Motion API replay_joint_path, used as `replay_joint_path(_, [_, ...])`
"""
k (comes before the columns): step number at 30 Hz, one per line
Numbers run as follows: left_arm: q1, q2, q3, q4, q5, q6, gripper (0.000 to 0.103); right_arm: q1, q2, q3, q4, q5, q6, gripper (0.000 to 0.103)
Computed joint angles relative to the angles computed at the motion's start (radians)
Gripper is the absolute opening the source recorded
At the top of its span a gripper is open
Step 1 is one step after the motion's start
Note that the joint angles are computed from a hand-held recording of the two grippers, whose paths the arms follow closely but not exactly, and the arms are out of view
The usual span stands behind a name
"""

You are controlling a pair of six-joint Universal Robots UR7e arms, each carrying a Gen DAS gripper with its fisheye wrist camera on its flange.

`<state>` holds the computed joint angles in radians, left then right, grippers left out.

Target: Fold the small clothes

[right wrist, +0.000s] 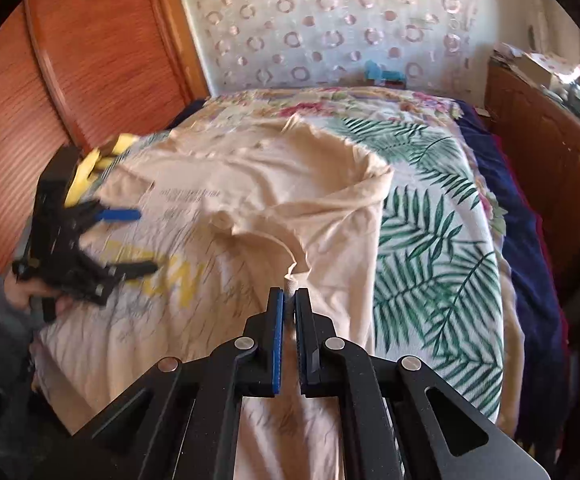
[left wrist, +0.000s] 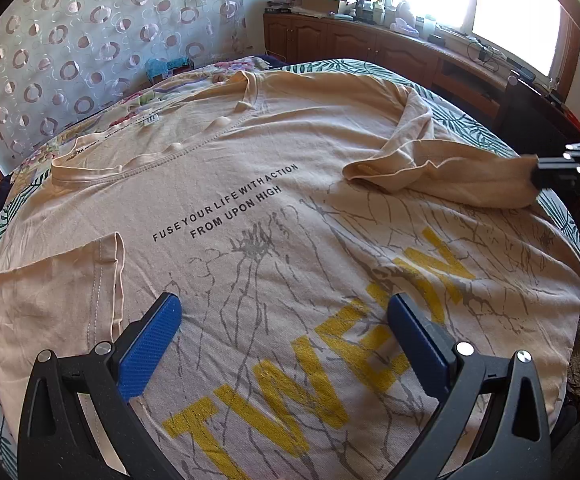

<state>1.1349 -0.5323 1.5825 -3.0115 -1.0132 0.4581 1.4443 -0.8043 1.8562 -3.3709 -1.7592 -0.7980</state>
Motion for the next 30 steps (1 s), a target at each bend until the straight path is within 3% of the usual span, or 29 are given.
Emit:
replay_joint_path(11, [0.0,0.001,-0.001,0.0,0.0,0.0,0.103,0.012,-0.016,0.006,0.118,-0.016,-0.001,0.007])
replay_joint_path(14, [0.0,0.001,0.0,0.0,0.0,0.0,0.103,0.019,-0.019,-0.002,0.106,-0.019,0.001,0.013])
replay_joint_path(16, [0.0,0.001,0.0,0.0,0.0,0.0,0.103,0.022,-0.02,-0.012,0.086,-0.008,0.003,0.024])
replay_joint_path(19, [0.0,0.001,-0.001,0.0,0.0,0.0,0.103,0.021,-0.015,-0.044,0.082,0.032,-0.018,0.026])
replay_joint_path(23, [0.0,0.0,0.001,-0.001,0.0,0.0,0.103,0.034,0.074,-0.154,0.02,-0.033,-0.049,0.026])
replay_joint_path(26, [0.0,0.001,-0.001,-0.001,0.0,0.0,0.103,0.044,0.145,-0.247,0.055,-0.087,-0.059,0.026])
replay_joint_path(30, [0.0,0.001,0.0,-0.001,-0.001,0.0,0.103,0.053,0.2,-0.323,0.158,-0.103,-0.05,0.026])
